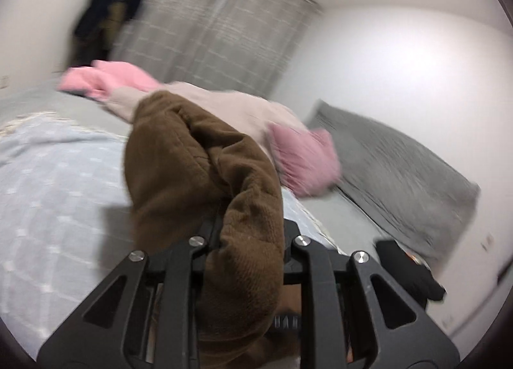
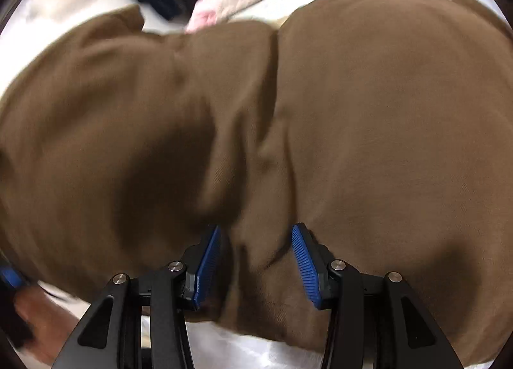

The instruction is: Fold large clothes

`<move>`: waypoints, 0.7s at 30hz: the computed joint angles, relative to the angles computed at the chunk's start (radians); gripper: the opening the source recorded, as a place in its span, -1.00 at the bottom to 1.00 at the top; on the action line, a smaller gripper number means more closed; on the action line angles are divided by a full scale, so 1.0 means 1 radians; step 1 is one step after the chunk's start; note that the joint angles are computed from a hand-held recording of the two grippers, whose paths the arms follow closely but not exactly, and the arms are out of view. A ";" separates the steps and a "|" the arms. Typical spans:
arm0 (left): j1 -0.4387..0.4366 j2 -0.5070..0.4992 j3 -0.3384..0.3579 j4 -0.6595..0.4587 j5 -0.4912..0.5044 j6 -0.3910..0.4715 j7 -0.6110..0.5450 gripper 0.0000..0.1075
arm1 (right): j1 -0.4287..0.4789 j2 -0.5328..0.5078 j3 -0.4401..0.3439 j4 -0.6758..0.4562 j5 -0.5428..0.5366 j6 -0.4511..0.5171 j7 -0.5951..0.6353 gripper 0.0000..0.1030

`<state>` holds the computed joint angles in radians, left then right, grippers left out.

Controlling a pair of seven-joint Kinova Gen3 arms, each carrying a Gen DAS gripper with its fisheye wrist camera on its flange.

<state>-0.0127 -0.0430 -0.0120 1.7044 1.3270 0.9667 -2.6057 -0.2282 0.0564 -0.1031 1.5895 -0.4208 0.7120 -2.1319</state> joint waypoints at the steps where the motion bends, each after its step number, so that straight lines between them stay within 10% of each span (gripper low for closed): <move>1: 0.014 0.012 0.015 -0.016 -0.009 0.010 0.008 -0.58 | 0.009 -0.046 0.022 0.046 -0.014 -0.036 -0.009 -0.07; 10: 0.151 0.175 0.169 -0.114 -0.222 0.038 0.110 -0.58 | 0.184 -0.394 0.095 0.372 0.123 -0.175 -0.295 0.09; 16: 0.187 0.230 0.215 -0.091 -0.375 0.056 0.113 -0.53 | 0.065 -0.429 0.258 0.434 0.002 -0.232 -0.192 0.18; 21: 0.148 0.232 0.223 -0.186 -0.415 0.192 0.177 -0.30 | 0.070 -0.373 0.234 0.381 0.008 -0.174 -0.161 0.50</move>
<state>0.1357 0.1895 0.2115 1.5185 0.9122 1.1587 -2.4288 -0.1584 -0.3163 0.1313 1.9703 -0.4133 0.5377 -2.2932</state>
